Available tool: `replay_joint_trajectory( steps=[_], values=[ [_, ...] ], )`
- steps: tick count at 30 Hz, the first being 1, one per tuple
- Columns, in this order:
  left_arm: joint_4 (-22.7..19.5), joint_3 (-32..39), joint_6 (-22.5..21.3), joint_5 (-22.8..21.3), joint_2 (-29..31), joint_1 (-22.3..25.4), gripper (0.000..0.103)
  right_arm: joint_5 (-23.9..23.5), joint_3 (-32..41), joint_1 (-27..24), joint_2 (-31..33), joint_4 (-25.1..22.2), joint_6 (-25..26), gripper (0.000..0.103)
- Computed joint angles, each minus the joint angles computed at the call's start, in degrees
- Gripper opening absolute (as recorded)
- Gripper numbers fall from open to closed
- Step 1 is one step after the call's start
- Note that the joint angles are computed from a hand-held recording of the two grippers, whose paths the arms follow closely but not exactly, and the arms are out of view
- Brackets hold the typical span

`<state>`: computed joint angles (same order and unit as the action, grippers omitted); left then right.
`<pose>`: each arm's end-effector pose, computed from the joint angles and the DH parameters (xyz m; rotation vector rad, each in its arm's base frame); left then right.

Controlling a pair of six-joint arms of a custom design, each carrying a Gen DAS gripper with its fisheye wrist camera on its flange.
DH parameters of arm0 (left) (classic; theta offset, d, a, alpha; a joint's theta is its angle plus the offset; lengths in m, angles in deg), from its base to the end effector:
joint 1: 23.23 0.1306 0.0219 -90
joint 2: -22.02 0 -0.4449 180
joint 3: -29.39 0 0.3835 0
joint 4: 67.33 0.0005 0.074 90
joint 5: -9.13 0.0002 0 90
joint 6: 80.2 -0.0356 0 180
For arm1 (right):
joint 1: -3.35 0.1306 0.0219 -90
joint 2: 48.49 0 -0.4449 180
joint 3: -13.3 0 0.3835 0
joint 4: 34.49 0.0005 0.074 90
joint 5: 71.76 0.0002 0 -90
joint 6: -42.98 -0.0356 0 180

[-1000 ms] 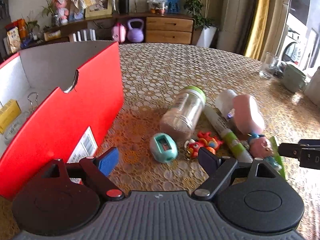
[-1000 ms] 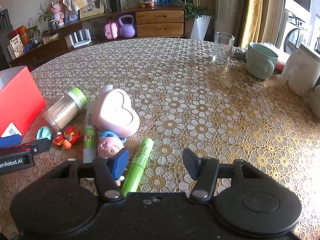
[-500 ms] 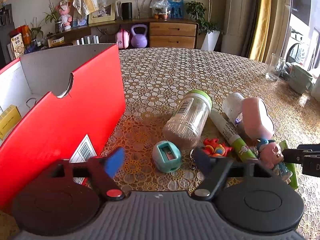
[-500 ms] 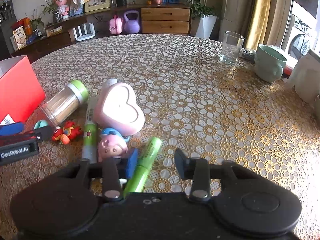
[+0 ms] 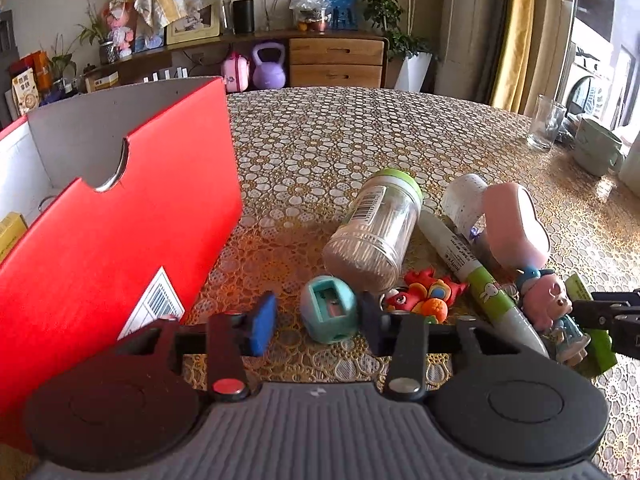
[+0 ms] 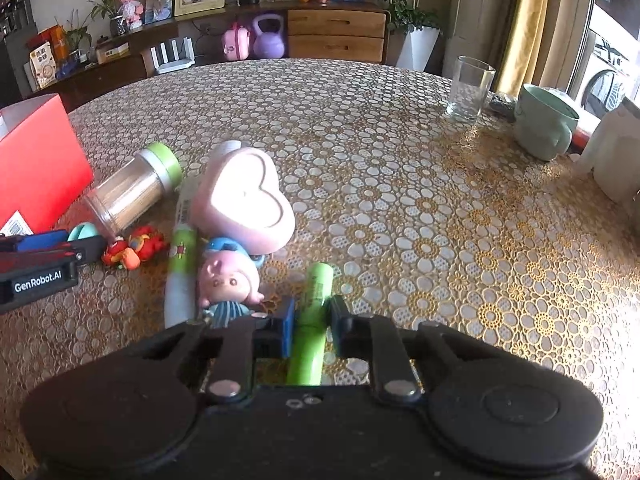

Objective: Organize rigid objects
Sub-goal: 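Grasp the teal pencil sharpener with the left tool while the right tool grasps the green highlighter, then carry the sharpener and green highlighter over the shoebox with both tools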

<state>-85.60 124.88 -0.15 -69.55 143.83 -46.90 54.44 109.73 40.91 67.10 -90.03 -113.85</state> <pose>0.6176 -0.2789 0.2620 0.7745 2.2259 -0.3494 0.4913 0.3507 0.3069 0.7305 2.3673 -0.2332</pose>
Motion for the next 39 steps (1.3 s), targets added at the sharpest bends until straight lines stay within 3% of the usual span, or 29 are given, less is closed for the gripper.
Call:
replay_joint_trajectory(
  steps=[10, 20, 39],
  values=[
    [-1.03, 0.55, -2.53, 1.29, -0.42, 0.02, 0.031, 1.58, -0.49, 1.00, -1.25, -0.15, -2.50, 0.015],
    [-6.43, 0.81, -3.35, 6.24, -3.82, 1.40, 0.031, 3.80, 1.36, 4.02, -3.92, -1.49, -4.89, 0.015],
    [-14.38, 0.29, -7.15, 13.59, -10.71, 6.44, 0.031, 7.46, 14.12, 8.84, -1.50, -2.92, 2.13, 0.015]
  ],
)
